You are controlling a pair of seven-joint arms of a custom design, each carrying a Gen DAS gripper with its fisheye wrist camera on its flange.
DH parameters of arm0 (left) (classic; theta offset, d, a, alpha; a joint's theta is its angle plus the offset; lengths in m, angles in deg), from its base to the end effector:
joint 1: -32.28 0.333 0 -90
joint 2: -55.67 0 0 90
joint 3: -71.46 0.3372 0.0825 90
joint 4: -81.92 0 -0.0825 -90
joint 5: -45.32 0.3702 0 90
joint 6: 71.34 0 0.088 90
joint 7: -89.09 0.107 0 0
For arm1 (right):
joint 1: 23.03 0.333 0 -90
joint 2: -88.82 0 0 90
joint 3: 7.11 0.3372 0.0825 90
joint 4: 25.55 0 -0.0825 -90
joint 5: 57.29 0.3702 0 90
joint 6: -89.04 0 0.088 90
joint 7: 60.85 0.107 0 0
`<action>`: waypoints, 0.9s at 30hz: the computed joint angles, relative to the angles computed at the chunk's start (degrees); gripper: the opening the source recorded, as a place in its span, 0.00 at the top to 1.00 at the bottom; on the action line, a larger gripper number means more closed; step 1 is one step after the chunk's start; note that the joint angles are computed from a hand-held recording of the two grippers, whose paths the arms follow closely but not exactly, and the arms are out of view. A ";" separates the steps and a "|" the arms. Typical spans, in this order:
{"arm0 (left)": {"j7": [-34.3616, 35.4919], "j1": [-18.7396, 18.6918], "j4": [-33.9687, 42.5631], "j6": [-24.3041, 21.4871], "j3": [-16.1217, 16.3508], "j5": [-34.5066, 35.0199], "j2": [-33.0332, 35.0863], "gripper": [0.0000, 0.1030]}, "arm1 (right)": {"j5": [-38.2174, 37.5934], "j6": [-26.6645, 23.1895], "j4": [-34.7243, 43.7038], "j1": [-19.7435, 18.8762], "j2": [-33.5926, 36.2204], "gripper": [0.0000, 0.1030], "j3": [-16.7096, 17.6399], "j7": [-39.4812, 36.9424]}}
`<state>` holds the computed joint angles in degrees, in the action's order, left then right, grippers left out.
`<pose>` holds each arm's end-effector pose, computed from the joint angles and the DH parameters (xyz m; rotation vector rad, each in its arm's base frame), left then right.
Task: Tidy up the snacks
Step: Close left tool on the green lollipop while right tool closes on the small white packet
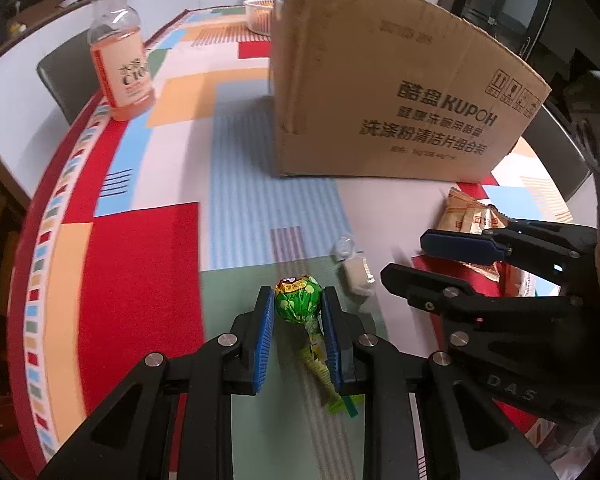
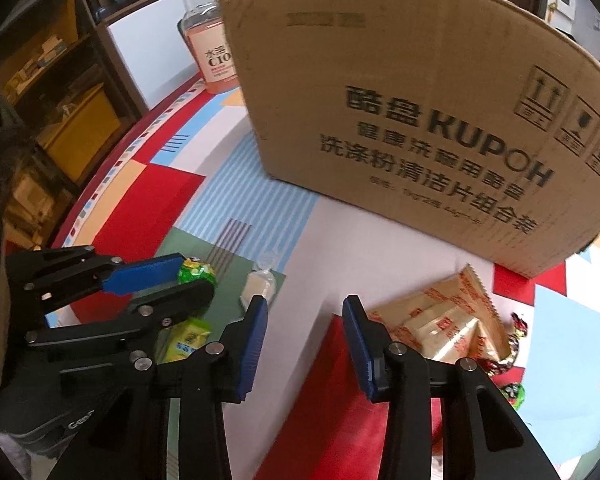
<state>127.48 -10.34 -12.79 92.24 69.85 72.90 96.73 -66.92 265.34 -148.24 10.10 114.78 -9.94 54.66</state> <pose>0.5043 -0.5207 0.2681 -1.7059 2.2873 -0.7105 0.5202 0.3217 0.2723 -2.1314 1.6402 -0.2866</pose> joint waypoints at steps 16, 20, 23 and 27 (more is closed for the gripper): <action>-6.82 -0.95 -2.74 0.35 2.29 5.17 -2.12 0.77 | -0.10 -4.41 6.69 1.03 4.75 0.68 0.66 -1.24; -7.53 -1.07 -2.76 0.42 2.41 5.53 -2.13 0.76 | -1.63 -4.66 6.80 2.19 4.78 0.81 -0.68 0.10; -8.28 -1.28 -2.94 0.60 2.66 5.88 -2.36 0.76 | -1.50 -4.21 6.27 1.36 4.46 0.81 0.02 0.43; -9.77 -1.97 -3.46 0.95 3.34 7.06 -3.07 0.77 | -1.65 -2.94 4.66 1.33 3.28 0.81 -0.17 1.15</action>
